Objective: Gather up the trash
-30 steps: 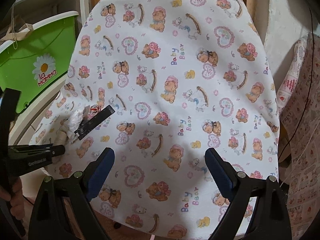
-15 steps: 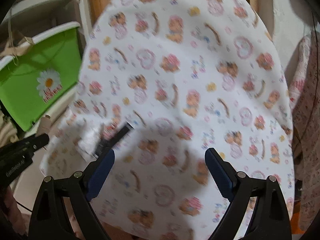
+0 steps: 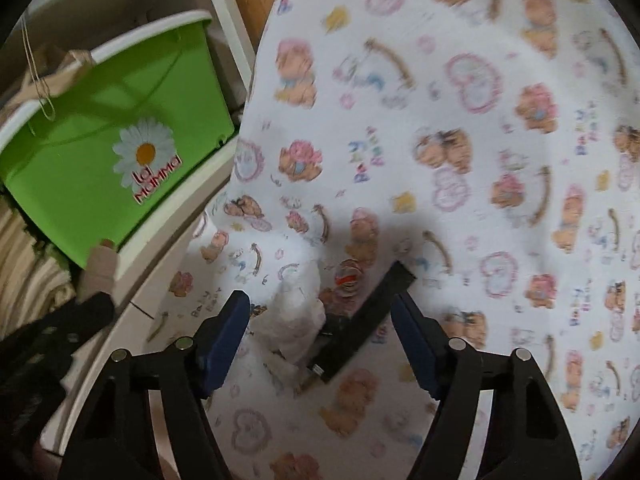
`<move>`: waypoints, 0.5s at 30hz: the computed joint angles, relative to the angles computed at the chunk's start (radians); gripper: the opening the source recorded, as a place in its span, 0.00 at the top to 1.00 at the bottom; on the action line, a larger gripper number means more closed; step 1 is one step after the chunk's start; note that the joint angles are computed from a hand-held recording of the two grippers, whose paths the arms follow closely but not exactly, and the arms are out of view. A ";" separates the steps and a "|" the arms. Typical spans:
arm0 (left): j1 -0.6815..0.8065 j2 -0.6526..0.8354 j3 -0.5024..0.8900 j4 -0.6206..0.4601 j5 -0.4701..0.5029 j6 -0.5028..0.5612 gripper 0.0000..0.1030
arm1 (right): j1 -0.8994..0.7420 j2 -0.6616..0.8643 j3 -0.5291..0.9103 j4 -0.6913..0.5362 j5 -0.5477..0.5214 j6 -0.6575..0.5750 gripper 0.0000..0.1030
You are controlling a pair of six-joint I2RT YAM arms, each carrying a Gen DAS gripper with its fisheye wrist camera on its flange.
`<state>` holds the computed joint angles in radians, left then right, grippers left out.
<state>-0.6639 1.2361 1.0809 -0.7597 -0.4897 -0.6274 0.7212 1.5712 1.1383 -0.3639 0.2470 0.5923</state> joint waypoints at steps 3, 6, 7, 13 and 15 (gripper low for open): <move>0.013 -0.005 -0.003 0.003 0.014 0.009 0.78 | -0.001 0.048 0.021 0.007 -0.011 0.015 0.39; 0.015 -0.005 -0.003 0.008 0.022 0.021 0.78 | 0.005 0.074 0.029 -0.001 0.018 0.018 0.68; 0.013 -0.003 -0.001 0.009 0.020 0.024 0.78 | 0.004 0.075 0.022 0.009 0.008 0.014 0.81; 0.014 -0.009 -0.001 0.009 0.025 0.016 0.78 | -0.002 -0.028 -0.058 0.055 0.040 0.005 0.96; 0.010 -0.008 0.000 0.008 0.021 0.015 0.78 | -0.026 -0.089 -0.092 0.057 0.022 -0.001 0.96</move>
<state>-0.6538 1.2281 1.0805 -0.7516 -0.4683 -0.6122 0.6948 1.4819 1.0468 -0.3071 0.2693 0.5911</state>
